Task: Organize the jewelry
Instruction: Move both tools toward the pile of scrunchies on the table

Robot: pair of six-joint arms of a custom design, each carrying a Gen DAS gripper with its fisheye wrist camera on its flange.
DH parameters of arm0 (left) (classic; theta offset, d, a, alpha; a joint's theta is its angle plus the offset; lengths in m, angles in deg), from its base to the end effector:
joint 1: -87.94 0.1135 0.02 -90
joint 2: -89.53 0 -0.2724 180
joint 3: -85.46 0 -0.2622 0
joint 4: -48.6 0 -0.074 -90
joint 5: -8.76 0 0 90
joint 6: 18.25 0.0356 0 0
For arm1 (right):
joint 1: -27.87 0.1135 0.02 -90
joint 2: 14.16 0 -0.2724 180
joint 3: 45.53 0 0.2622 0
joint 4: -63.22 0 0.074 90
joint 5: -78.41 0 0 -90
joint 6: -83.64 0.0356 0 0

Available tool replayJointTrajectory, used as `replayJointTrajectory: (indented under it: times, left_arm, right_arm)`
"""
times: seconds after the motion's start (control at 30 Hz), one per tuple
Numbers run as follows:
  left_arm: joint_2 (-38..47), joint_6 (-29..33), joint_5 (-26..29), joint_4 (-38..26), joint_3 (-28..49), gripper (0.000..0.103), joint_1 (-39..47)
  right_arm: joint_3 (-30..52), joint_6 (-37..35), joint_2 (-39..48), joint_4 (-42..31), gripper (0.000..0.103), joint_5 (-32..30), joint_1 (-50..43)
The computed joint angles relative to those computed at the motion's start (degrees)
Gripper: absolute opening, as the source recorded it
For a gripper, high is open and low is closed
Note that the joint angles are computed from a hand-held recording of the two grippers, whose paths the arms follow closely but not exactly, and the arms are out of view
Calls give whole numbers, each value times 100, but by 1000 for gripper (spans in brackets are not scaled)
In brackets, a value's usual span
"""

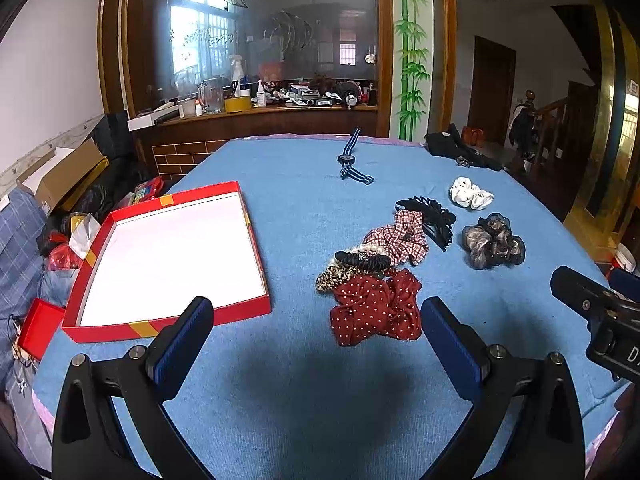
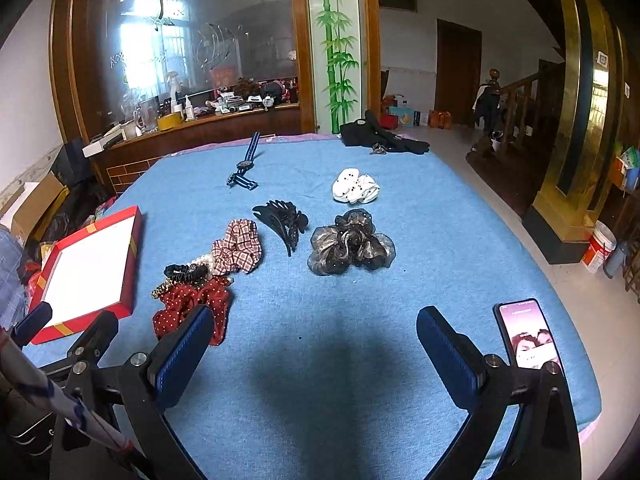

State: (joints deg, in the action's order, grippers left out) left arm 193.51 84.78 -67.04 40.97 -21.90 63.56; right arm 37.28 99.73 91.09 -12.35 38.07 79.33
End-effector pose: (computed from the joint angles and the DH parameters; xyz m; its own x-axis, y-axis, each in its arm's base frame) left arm 0.3554 -0.1706 0.1732 -0.4287 0.4343 -0.7922 0.6883 0.7250 0.0250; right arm 0.2209 0.2338 0.1801 -0.3791 0.5224 -0.7638 0.7515 0.6554 0.0753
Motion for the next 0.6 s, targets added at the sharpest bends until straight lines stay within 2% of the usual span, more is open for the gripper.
replayJointTrajectory:
  times: [0.2, 0.43, 0.5, 0.6]
  left_arm:
    - [12, 77, -79, -88, 40, 103, -19]
    - [260, 138, -167, -509, 420, 103, -34]
    - [376, 155, -133, -680, 585, 103, -30]
    - [672, 264, 192, -1338, 1109, 103, 61]
  right_arm:
    - [-118, -149, -65, 212, 102, -49, -51]
    - [-662, -403, -535, 743, 102, -149, -232]
    - [-795, -458, -650, 868, 102, -167, -273]
    - [-1038, -562, -875, 1066, 102, -208, -352]
